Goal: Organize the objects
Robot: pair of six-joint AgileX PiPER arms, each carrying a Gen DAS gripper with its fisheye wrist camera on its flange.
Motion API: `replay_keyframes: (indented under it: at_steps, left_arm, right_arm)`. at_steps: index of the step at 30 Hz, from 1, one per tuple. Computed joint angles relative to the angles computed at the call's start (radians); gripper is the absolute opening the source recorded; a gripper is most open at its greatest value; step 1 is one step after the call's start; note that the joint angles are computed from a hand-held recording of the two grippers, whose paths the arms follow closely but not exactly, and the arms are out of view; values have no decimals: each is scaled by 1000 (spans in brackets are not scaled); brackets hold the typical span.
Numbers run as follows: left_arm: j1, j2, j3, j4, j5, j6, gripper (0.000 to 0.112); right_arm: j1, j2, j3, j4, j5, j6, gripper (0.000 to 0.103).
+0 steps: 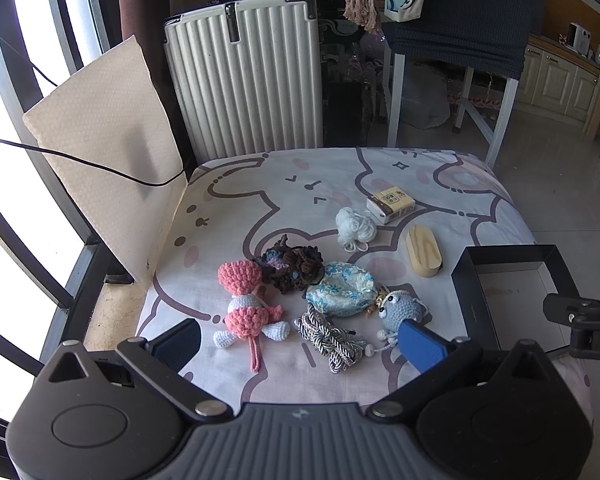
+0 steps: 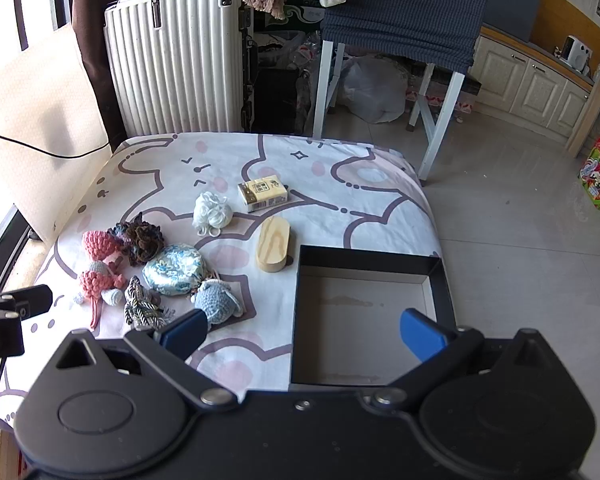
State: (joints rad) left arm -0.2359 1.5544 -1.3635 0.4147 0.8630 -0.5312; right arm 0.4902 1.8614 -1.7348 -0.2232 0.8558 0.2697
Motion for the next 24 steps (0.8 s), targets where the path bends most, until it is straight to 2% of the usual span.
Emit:
replay_keyframes:
  at_steps: [24]
  left_arm:
    - [-27,19,-18,19,12,-32,103]
  right_arm:
    - [4,7,-11,-4,11,2,103]
